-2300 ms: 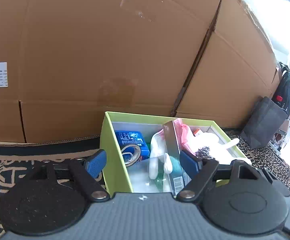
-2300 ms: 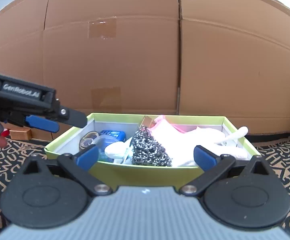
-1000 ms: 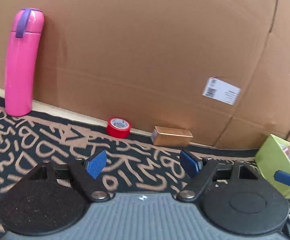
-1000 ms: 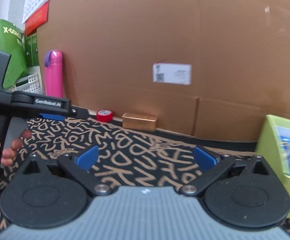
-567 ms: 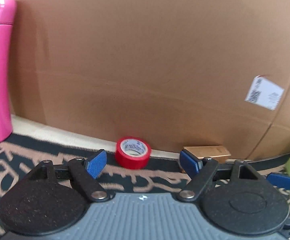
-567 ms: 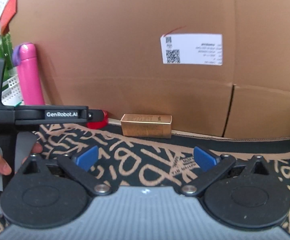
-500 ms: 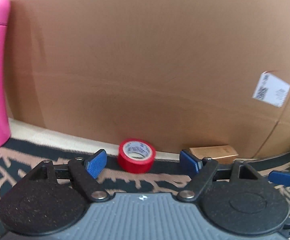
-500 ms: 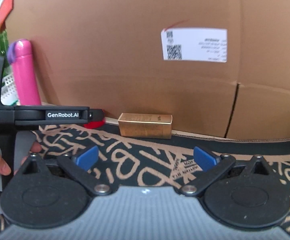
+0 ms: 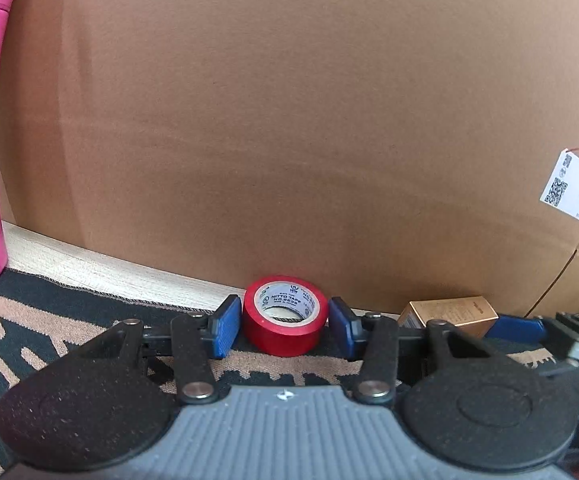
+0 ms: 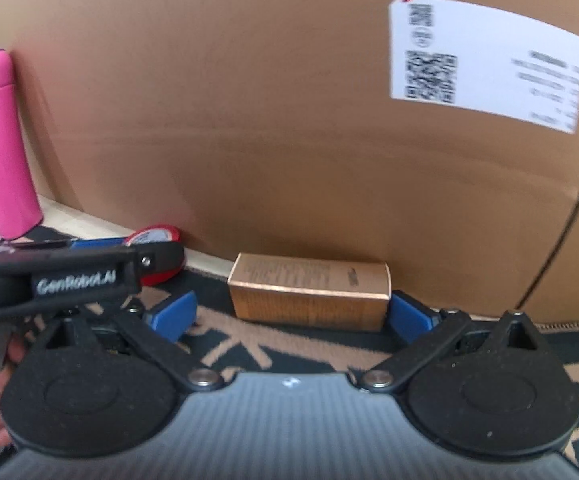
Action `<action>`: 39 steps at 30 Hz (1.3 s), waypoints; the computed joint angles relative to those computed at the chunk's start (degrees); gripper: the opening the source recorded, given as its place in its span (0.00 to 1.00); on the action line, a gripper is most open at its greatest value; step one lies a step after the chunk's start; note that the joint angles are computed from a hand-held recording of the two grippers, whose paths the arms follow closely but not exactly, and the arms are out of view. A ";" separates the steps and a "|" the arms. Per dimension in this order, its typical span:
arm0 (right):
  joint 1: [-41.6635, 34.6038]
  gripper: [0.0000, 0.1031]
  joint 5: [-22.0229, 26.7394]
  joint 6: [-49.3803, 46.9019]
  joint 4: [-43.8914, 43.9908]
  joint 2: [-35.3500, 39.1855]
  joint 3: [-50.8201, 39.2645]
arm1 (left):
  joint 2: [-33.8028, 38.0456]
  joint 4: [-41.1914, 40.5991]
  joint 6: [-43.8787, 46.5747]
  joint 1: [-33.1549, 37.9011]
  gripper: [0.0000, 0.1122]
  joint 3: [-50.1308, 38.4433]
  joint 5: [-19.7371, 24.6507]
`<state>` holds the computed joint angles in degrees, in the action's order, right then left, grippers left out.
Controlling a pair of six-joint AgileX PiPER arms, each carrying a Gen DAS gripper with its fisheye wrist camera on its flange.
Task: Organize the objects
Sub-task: 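Grasp the copper-brown box with the right tool while the left tool grasps the red tape, then carry the copper-brown box and red tape into the lime-green box while opening both tools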
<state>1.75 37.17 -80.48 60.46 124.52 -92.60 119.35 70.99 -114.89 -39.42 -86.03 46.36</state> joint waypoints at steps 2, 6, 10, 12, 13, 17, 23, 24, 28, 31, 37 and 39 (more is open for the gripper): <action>0.64 0.85 -1.20 0.99 -0.90 0.71 -0.90 | -0.11 -0.04 0.11 -0.03 0.45 0.14 0.10; -0.66 0.80 -0.28 -0.53 0.90 0.66 -0.13 | -0.42 0.03 -0.02 -0.13 0.45 0.61 0.20; -2.75 0.80 1.49 -3.54 2.15 -0.81 2.04 | -0.95 0.10 -0.18 -0.27 0.45 1.35 0.32; -4.53 0.80 3.43 -5.40 2.66 -2.14 3.74 | -0.24 -0.79 1.40 -0.16 0.45 -0.07 0.54; -5.38 0.80 4.03 -7.19 3.62 -3.24 5.56 | -0.35 -1.27 2.29 -0.36 0.45 -0.13 0.90; -10.07 0.80 7.75 -12.87 5.65 -6.51 11.24 | -0.99 -3.02 4.66 -2.83 0.45 -0.07 3.83; -18.56 0.80 14.47 -21.00 7.22 -10.97 18.06 | -4.20 -6.19 5.35 -9.04 0.44 1.88 4.83; -20.37 0.80 16.25 -21.72 6.55 -11.15 17.94 | -4.72 -6.66 4.93 -10.61 0.44 2.27 4.92; -27.37 0.80 21.52 -26.69 5.83 -13.57 21.54 | -3.90 -10.96 7.24 -16.68 0.44 -0.26 6.73; -33.81 0.80 25.50 -28.39 3.60 -14.56 22.12 | -1.90 -14.04 8.90 -21.58 0.44 -4.02 9.51; -46.16 0.80 31.64 -31.03 -1.28 -14.90 21.84 | 8.31 -17.13 12.13 -28.06 0.45 -18.89 10.88; -48.93 0.80 32.62 -31.13 -2.10 -13.95 21.04 | 13.40 -18.54 16.20 -28.64 0.45 -27.08 13.88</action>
<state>-47.18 69.79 -111.61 58.36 110.56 -71.56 132.76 52.45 -98.68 -68.06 -113.10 60.24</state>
